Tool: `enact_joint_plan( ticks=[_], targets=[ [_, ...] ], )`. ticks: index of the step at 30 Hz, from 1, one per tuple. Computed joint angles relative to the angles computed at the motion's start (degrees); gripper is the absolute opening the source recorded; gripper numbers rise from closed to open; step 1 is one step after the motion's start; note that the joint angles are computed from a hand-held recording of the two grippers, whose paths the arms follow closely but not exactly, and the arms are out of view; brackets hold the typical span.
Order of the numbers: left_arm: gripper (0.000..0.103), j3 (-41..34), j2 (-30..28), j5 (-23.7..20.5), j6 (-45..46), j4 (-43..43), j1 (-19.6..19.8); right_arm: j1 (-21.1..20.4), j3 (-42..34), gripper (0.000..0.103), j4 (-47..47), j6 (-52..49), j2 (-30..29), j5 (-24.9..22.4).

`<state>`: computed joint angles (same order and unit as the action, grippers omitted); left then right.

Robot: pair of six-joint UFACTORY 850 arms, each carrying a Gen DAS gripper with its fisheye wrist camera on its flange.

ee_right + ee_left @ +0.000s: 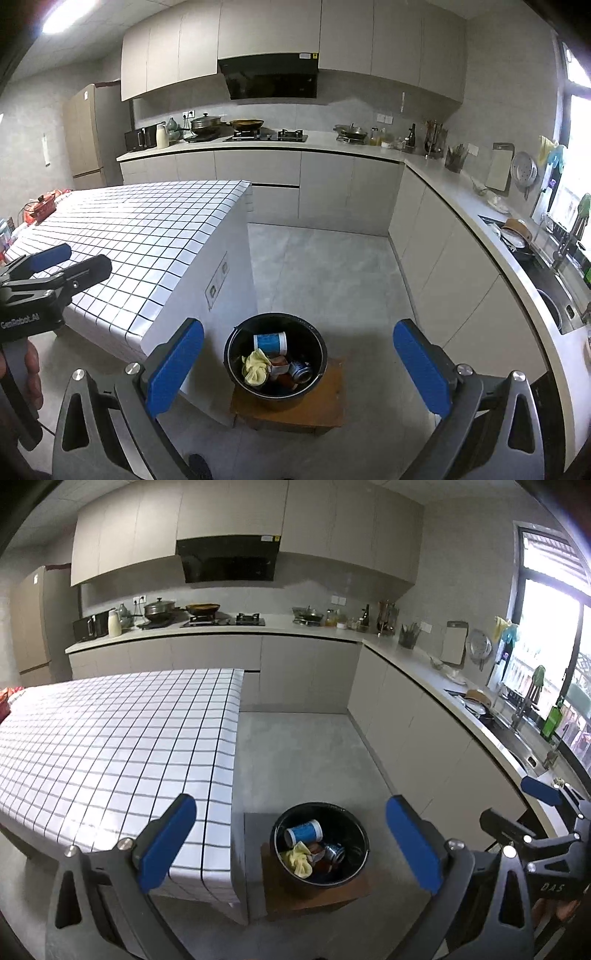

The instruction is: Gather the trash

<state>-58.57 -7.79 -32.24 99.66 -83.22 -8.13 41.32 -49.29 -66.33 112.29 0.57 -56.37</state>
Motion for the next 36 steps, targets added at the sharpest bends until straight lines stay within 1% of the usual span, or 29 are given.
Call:
enact_joint_plan(
  ticks=[10,18,33,36],
  targets=[
    [0.103,1.9,1.5,1.4,0.1,-0.9,0.4,0.6,-0.1,0.103,-0.2,-0.4,-0.2,1.1],
    [0.103,2.4,2.1,1.5,-0.3,-0.7,0.9,0.9,0.2,0.103,-1.1,0.3,0.2,1.4],
    [0.103,2.3,2.2,2.1,-1.0,-0.1,0.5,0.7,0.0,0.103,-1.7,0.2,0.1,2.3],
    [0.103,2.1,2.1,1.6,-1.3,0.2,0.6,0.5,0.0,0.103,-1.9,0.1,0.0,2.5]
  ],
)
